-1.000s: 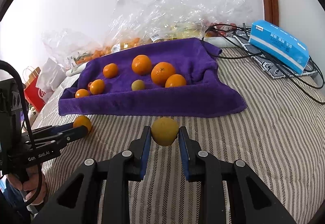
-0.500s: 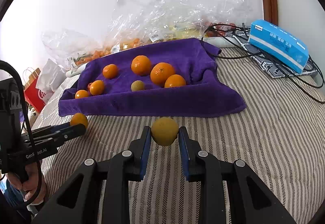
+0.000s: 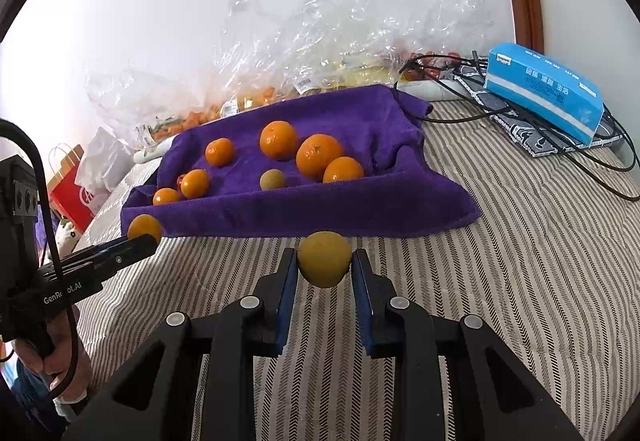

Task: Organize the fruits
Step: 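Carry the left tool's orange over the towel while the right tool carries the yellow fruit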

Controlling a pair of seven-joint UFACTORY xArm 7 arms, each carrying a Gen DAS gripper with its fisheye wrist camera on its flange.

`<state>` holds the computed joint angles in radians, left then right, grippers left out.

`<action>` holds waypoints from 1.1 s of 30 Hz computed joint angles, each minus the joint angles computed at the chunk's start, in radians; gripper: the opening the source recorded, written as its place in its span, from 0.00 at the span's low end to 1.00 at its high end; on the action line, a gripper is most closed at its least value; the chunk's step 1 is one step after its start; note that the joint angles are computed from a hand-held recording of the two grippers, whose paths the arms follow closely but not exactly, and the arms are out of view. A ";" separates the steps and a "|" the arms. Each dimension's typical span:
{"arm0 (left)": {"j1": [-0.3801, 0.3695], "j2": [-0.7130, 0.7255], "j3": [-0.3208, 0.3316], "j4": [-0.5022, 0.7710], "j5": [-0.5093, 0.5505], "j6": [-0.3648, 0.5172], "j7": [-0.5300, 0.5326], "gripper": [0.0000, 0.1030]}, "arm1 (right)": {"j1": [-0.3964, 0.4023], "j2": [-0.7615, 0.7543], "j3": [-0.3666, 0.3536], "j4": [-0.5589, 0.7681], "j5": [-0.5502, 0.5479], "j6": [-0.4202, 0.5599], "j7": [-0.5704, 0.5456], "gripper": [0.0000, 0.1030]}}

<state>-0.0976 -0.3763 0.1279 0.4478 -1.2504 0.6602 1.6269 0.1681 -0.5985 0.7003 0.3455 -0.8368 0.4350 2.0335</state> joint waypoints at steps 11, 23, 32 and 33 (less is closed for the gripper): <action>0.009 -0.018 0.010 -0.003 -0.016 0.010 0.004 0.32 | 0.009 0.005 0.001 0.032 -0.016 0.036 0.023 0.26; 0.023 -0.024 0.016 0.003 -0.030 0.011 -0.006 0.32 | 0.046 0.008 -0.030 0.119 -0.003 0.117 -0.067 0.26; 0.034 -0.014 0.012 0.034 -0.070 -0.041 -0.015 0.32 | 0.061 0.048 -0.050 0.194 -0.032 0.198 -0.120 0.26; 0.040 -0.012 0.008 0.042 -0.052 -0.048 -0.046 0.32 | 0.064 0.054 -0.053 0.202 -0.036 0.205 -0.126 0.26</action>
<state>-0.0581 -0.3883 0.1358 0.4899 -1.3026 0.6125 1.5813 0.2323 -0.5447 0.6470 0.5478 -0.8732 0.6404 1.9075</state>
